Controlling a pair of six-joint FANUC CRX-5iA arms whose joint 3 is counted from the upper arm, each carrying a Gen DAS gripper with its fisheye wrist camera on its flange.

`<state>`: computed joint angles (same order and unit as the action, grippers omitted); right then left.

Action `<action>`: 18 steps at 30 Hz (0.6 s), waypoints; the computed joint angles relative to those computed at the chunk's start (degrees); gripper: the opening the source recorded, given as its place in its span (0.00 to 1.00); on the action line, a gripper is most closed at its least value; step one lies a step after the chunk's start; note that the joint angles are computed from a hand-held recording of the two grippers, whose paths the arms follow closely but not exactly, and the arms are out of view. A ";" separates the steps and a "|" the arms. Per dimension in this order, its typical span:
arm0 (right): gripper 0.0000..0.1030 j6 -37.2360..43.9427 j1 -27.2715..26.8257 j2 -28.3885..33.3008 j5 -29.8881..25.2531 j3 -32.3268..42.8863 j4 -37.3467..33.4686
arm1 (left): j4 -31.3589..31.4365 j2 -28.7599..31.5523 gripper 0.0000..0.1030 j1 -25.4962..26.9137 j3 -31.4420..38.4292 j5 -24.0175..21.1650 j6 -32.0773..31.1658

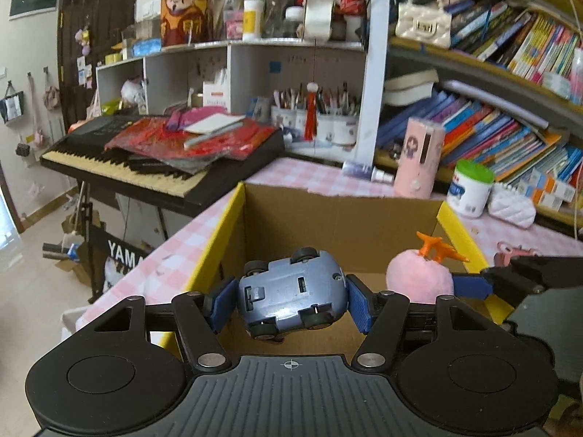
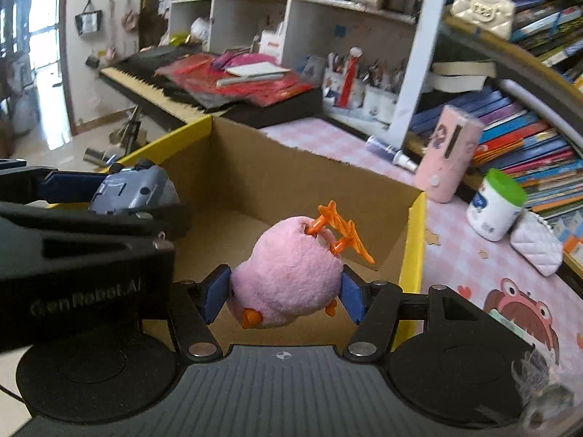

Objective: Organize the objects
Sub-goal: 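Open both tools to drop the car and chick into the yellow box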

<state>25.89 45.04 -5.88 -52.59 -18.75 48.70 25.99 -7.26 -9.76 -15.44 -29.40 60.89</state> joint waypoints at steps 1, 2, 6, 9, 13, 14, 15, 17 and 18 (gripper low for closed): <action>0.59 1.75 -0.71 0.10 0.77 0.58 -2.19 | -1.31 0.40 0.61 -0.23 0.74 -0.54 1.23; 0.59 3.78 -1.63 0.43 1.23 1.69 -5.43 | -2.62 0.77 0.61 -0.46 1.38 -1.02 2.60; 0.53 8.92 -3.36 1.08 2.02 2.54 -7.03 | -6.82 2.11 0.61 -1.29 3.87 -2.96 7.67; 0.52 14.86 -4.61 1.12 2.31 3.72 -10.29 | -8.30 2.91 0.61 -1.93 5.12 -3.87 9.31; 0.52 19.76 -5.50 0.79 2.80 4.16 -12.53 | -10.34 4.00 0.61 -2.63 6.62 -5.01 12.24; 0.52 19.84 -5.52 0.75 2.94 4.10 -12.53 | -10.80 4.23 0.61 -2.75 7.00 -5.31 12.90; 0.52 19.64 -5.46 0.54 3.14 3.82 -12.42 | -11.07 4.33 0.61 -2.86 7.19 -5.44 13.32; 0.51 19.07 -5.49 0.27 3.58 3.35 -11.95 | -11.71 4.19 0.61 -3.17 7.10 -4.79 14.26; 0.52 18.40 -5.50 0.09 3.95 3.00 -11.46 | -12.00 3.88 0.62 -3.30 6.74 -4.03 14.65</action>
<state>44.28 39.54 -5.79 -48.63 -15.74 37.24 13.98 -3.37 -13.07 -8.71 -33.43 75.54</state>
